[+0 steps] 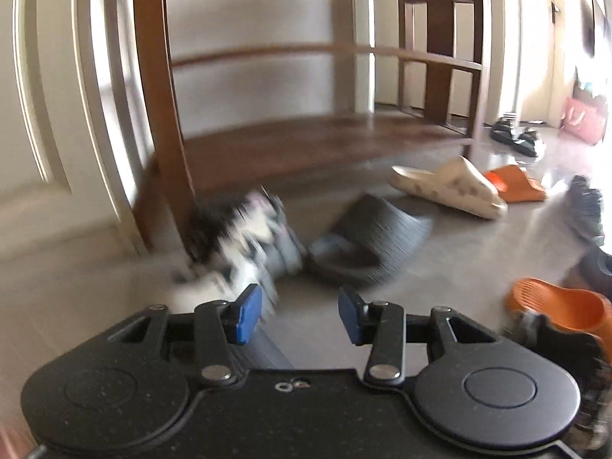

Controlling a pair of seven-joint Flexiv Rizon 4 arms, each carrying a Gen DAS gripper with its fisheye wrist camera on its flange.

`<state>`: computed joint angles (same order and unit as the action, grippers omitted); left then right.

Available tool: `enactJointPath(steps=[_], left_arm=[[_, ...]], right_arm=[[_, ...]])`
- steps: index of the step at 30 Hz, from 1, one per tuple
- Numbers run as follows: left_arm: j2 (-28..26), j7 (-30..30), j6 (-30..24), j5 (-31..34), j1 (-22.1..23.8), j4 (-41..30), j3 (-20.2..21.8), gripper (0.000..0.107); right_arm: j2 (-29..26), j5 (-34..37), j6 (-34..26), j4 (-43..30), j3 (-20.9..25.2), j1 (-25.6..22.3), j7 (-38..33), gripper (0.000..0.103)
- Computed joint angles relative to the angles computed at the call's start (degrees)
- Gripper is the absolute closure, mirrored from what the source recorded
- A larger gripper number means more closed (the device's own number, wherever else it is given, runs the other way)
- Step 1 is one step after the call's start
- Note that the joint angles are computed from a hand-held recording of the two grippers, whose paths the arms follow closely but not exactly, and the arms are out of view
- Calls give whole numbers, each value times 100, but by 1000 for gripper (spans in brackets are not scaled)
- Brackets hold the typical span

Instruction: Organize scattered shoes

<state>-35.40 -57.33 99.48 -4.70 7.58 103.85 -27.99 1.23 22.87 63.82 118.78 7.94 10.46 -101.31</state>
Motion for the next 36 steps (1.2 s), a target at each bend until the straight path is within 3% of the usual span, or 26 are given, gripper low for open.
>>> enactJointPath(steps=[3, 8, 11, 15, 21, 23, 25, 27, 31, 36], left_arm=[[-121, 279, -134, 85, -477, -566, 558, 63], [-498, 935, -1174, -172, -783, -1636, 815, 61], [-732, 1139, -1874, -396, -1079, -2282, 1120, 59], [-1063, 1393, -2419, -480, -1492, -2968, 1626, 59], [-1518, 1303, -3294, -505, -1874, -3810, 2189, 59], [-1631, 1070, -3460, -441, -1999, -4014, 2398, 73], [-1700, 813, -3421, -333, -2096, -4109, 2562, 75], [-1708, 674, -3515, -390, -2037, -4160, 2493, 78], [-1578, 269, -3536, -829, -1773, -3974, 2159, 93], [-1354, 225, -4023, -1240, -1502, -3728, 1858, 97]], right_arm=[[-194, -14, -85, -303, 22, 71, -210, 40], [-424, -400, -70, -509, 100, 90, -119, 40], [-539, -864, 141, -456, 133, 147, 373, 40], [-518, -906, 137, -363, 189, 123, 839, 40], [-449, -1010, -67, -245, 194, 124, 1351, 40], [-446, -1034, -93, -252, 189, 126, 1452, 40], [-433, -1124, -61, -225, 188, 134, 1520, 40], [-420, -1181, -5, -192, 187, 138, 1585, 40], [-425, -1092, 130, -167, 190, 128, 1640, 40], [-430, -991, 309, -140, 204, 112, 1574, 40]])
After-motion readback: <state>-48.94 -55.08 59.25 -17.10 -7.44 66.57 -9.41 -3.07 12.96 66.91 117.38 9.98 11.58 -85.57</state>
